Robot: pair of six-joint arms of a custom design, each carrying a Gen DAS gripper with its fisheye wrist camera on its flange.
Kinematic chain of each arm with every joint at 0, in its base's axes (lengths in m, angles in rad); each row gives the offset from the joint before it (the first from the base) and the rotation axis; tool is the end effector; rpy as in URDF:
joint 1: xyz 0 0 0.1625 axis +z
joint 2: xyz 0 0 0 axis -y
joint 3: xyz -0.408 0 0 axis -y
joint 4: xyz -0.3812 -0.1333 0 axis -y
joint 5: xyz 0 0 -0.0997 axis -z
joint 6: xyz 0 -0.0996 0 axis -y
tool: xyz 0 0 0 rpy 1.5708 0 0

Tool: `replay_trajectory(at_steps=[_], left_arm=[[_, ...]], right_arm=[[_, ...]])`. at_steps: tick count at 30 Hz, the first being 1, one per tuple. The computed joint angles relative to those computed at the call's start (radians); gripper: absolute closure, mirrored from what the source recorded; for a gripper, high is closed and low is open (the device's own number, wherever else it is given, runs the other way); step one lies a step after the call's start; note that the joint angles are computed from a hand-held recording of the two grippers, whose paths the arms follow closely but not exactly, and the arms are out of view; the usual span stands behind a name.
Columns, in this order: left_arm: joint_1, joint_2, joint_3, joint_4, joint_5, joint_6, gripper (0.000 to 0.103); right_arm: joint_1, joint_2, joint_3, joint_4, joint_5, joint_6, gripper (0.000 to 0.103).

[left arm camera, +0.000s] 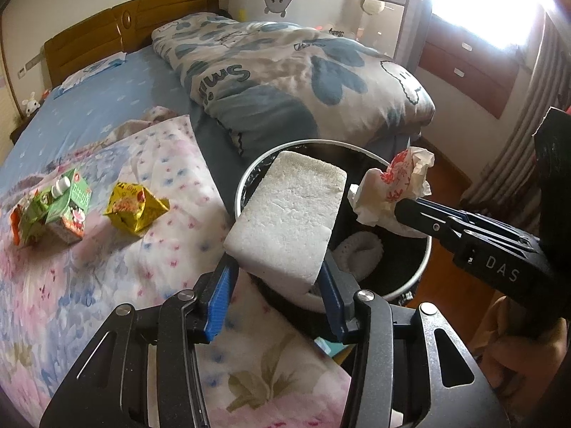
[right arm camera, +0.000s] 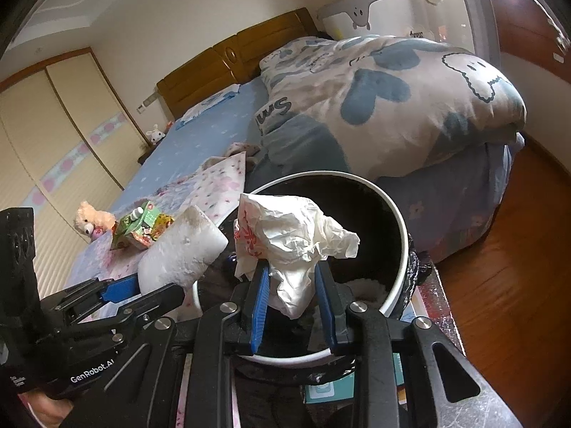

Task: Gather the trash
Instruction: 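Carry both items over the bin and open both tools to drop them, then move both open tools back toward the cartons and yellow snack bag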

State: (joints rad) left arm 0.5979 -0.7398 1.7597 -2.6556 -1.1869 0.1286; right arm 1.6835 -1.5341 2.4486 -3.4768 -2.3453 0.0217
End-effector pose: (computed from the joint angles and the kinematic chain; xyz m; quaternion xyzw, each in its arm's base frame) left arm -0.4051 -0.4823 0.0271 0.5082 0.8393 -0.1072 0.1609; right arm 0.1039 -0.3523 0.3127 -0.1424 -0.8218 0.4618 0.3019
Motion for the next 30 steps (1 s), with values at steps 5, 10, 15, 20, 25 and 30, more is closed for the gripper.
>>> replay_trajectory(at_steps=[5,10,15,20,25,30], left_arm=[[0.004,0.017,-0.021,0.013,-0.003,-0.002,0.058],[0.012,0.037,-0.046,0.037,-0.017,-0.007,0.055],[0.019,0.033,-0.041,0.035,-0.033,-0.006,0.041],[0.034,0.009,-0.013,0.028,-0.046,-0.023,0.037],[0.054,-0.037,0.036,0.023,-0.039,-0.050,0.034],[0.082,-0.086,0.078,0.012,-0.023,-0.080,0.031]], right_arm=[[-0.014,-0.011,-0.005,0.015,0.008,-0.006,0.075],[-0.035,-0.024,-0.009,0.032,0.022,-0.005,0.074],[-0.040,-0.022,-0.018,0.052,0.012,0.003,0.062],[-0.024,-0.008,-0.011,0.013,-0.010,0.005,0.034],[-0.009,0.006,-0.005,-0.015,-0.015,0.012,0.034],[0.023,0.043,-0.008,-0.042,-0.015,0.021,0.027]])
